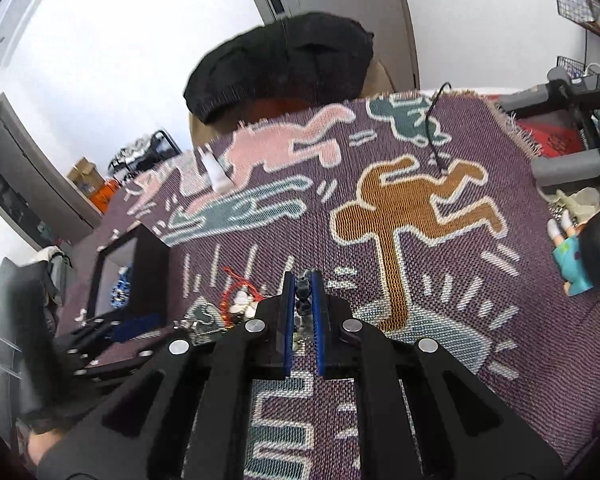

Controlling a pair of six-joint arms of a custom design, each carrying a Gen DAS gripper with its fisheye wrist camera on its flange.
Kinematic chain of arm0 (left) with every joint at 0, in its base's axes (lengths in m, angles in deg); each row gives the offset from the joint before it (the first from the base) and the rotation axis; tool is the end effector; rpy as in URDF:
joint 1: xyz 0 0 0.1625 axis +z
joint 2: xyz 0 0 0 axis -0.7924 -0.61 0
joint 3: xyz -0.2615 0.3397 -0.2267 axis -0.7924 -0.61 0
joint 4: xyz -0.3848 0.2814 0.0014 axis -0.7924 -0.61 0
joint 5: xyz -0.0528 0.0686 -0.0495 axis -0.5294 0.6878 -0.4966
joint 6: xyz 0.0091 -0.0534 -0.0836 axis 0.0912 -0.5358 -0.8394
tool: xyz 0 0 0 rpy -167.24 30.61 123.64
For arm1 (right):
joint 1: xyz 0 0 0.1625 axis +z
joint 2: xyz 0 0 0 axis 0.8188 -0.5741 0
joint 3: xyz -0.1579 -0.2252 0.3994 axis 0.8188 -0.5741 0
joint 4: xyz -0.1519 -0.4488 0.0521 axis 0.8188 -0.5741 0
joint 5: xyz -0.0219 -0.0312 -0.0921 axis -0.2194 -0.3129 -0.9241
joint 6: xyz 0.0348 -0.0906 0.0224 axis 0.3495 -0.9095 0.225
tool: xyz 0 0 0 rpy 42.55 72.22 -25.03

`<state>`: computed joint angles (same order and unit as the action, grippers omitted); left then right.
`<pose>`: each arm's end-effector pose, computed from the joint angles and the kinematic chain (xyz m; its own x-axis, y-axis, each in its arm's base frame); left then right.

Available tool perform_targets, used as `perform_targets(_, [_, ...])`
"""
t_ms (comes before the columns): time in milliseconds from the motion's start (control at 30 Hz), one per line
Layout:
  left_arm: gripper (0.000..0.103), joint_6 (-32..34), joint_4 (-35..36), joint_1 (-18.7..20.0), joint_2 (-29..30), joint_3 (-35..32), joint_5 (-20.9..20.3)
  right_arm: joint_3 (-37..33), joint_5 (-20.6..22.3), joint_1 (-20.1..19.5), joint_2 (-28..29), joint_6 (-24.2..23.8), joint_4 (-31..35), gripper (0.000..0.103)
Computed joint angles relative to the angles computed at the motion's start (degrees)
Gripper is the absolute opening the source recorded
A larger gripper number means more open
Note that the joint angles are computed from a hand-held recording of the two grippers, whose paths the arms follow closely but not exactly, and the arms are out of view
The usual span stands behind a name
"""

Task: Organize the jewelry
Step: 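Grasp the grey bead bracelet with the right tool while the left tool grasps a silver charm, then lift the silver charm with the left tool while the right tool lifts the grey bracelet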

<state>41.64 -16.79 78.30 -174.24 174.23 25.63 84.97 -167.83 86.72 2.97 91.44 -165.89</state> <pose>-0.0342 -0.2365 0.3363 -0.7613 0.2309 -0.6059 0.4793 0.8297 -0.2860 0.4144 -0.2421 0.0396 -0.8822 -0.1076 0.4584 -0.3568 0.7880 -0.5017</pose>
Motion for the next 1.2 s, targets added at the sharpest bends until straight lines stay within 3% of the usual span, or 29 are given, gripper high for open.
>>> perform_targets(133, [0.040,1.5,-1.1,2.0,0.8,1.0,0.7,0.6,-0.4,1.4,-1.5,-0.4,-0.8,0.009])
perform_targets(233, [0.039,1.7,0.6,0.6,-0.6,1.8,2.1,1.1,-0.4,1.9,-2.4,-0.5,-1.4,0.009])
perform_targets(300, [0.028,0.7,1.9,0.1,-0.8,1.7,2.8,1.4,-0.2,2.1,-2.8,-0.7,-2.2,0.009])
perform_targets(333, [0.017,1.8,0.6,1.0,-1.0,1.6,2.6,1.6,-0.1,2.2,-2.9,-0.7,-2.5,0.009])
perform_targets(400, [0.017,3.7,-1.0,2.2,-0.9,1.4,2.0,1.5,-0.2,2.5,-3.0,-0.6,-2.6,0.009])
perform_targets(500, [0.016,3.7,0.1,0.9,-1.5,1.0,1.2,1.7,-0.2,2.6,-3.0,-0.6,-2.7,0.009])
perform_targets(700, [0.016,-4.7,8.1,-9.1,-4.0,-2.8,1.1,1.5,-0.2,3.0,-3.1,-0.3,-2.7,0.009])
perform_targets(967, [0.016,-15.2,16.4,-21.1,-1.5,-10.5,4.6,-0.3,-1.3,4.9,-3.9,-1.2,-1.7,0.009])
perform_targets(1200, [0.016,-17.7,18.5,-26.4,3.1,-16.0,8.1,-2.7,-2.4,6.8,-4.4,-2.2,0.1,0.009])
